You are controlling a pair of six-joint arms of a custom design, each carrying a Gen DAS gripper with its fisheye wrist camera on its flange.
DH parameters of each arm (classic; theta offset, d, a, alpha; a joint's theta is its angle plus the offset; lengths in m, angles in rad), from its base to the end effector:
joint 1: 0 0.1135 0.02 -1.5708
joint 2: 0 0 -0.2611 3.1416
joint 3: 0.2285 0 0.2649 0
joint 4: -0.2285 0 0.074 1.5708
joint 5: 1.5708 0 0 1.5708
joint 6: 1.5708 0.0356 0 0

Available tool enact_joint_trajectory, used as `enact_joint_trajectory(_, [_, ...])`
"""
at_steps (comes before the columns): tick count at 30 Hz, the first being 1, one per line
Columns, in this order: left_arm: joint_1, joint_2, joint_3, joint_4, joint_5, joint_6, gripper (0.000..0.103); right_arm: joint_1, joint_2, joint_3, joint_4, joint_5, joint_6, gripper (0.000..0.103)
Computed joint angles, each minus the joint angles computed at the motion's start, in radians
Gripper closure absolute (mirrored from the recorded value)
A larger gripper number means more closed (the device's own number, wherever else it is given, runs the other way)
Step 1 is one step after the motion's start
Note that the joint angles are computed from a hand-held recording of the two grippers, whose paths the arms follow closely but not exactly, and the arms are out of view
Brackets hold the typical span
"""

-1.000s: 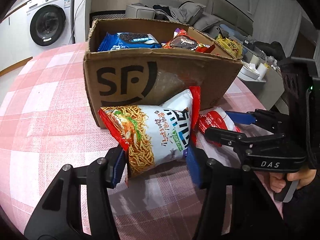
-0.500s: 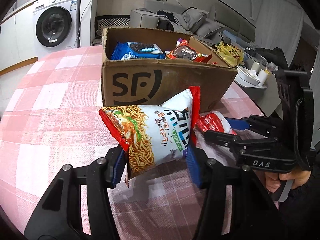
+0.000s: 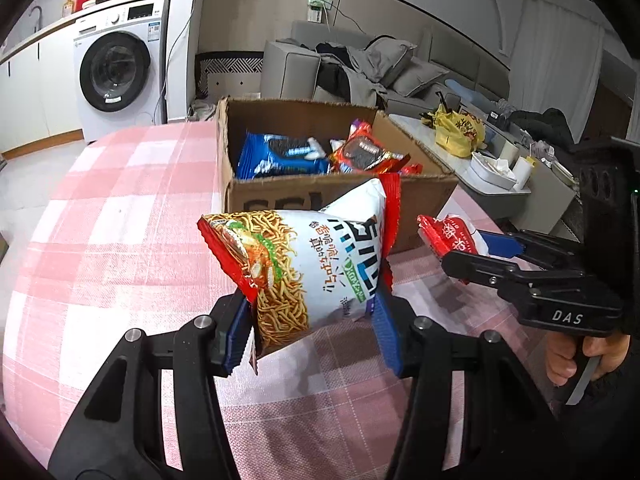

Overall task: Organize snacks
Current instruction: 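Lift both held bags over the box and lower them inside, opening both tools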

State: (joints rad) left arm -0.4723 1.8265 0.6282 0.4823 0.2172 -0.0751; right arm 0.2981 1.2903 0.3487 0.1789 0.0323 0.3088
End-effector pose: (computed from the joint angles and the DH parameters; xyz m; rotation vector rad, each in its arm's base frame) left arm 0.2796 -0.1515 0.0762 0.5709 2.2527 -0.5294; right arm 0.2176 0.0657 0.1154 0.0288 2.3480 0.2638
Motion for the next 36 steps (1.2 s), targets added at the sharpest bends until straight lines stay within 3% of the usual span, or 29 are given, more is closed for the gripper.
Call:
enact_joint_trajectory(4, [0.021, -0.096, -0.032, -0.039, 0.023, 0.006, 0.053, -0.029, -0.129, -0.015, -0.038, -0.062, 0.044, 0.050])
enact_joint_trajectory(9, [0.035, -0.207, -0.046, -0.103, 0.040, 0.030, 0.053, -0.011, -0.213, 0.008, -0.095, -0.011, 0.064, 0.050])
enact_joint_trajectory(19, [0.072, -0.324, 0.035, -0.269, 0.069, 0.052, 0.052, -0.001, -0.165, 0.125, -0.152, 0.019, 0.025, 0.050])
enact_joint_trajectory(36, [0.098, -0.121, 0.366, -0.381, 0.065, 0.082, 0.052, -0.040, 0.024, 0.289, -0.104, 0.017, 0.002, 0.050])
